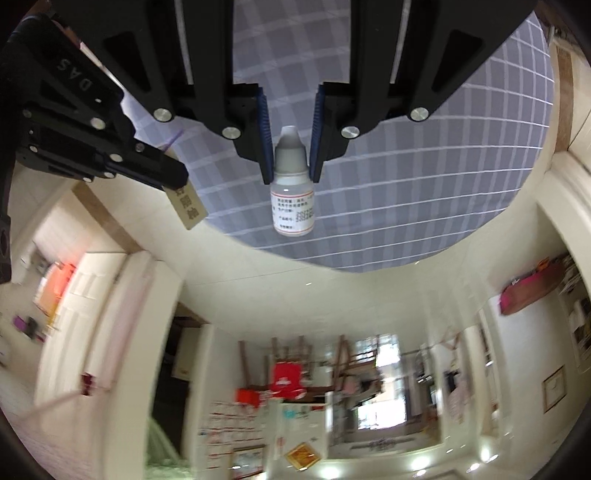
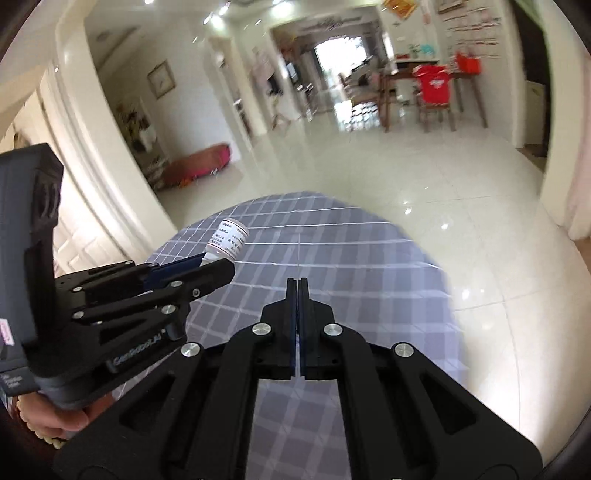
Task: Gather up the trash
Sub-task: 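Carry the white bottle over the blue bucket with the left tool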
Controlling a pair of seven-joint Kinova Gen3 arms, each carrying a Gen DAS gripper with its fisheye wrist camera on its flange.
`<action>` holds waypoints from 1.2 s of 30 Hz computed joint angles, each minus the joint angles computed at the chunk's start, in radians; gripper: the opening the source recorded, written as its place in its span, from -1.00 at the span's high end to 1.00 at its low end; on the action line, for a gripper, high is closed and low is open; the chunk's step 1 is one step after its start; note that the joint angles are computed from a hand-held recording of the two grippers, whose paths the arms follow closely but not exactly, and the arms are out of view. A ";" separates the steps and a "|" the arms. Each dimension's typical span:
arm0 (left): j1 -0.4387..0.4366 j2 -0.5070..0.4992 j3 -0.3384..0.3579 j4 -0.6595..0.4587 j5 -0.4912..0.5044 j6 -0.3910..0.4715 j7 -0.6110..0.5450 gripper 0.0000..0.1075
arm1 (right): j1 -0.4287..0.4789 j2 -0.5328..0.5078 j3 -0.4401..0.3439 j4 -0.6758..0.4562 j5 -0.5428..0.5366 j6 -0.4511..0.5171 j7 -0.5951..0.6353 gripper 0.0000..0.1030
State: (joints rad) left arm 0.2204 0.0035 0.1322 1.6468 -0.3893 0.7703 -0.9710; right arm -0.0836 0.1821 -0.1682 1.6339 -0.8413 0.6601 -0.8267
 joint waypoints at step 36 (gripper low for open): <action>0.582 0.514 -0.023 -0.407 0.051 0.113 0.050 0.65 | 0.525 -0.103 0.352 0.426 -0.282 0.116 0.383 0.04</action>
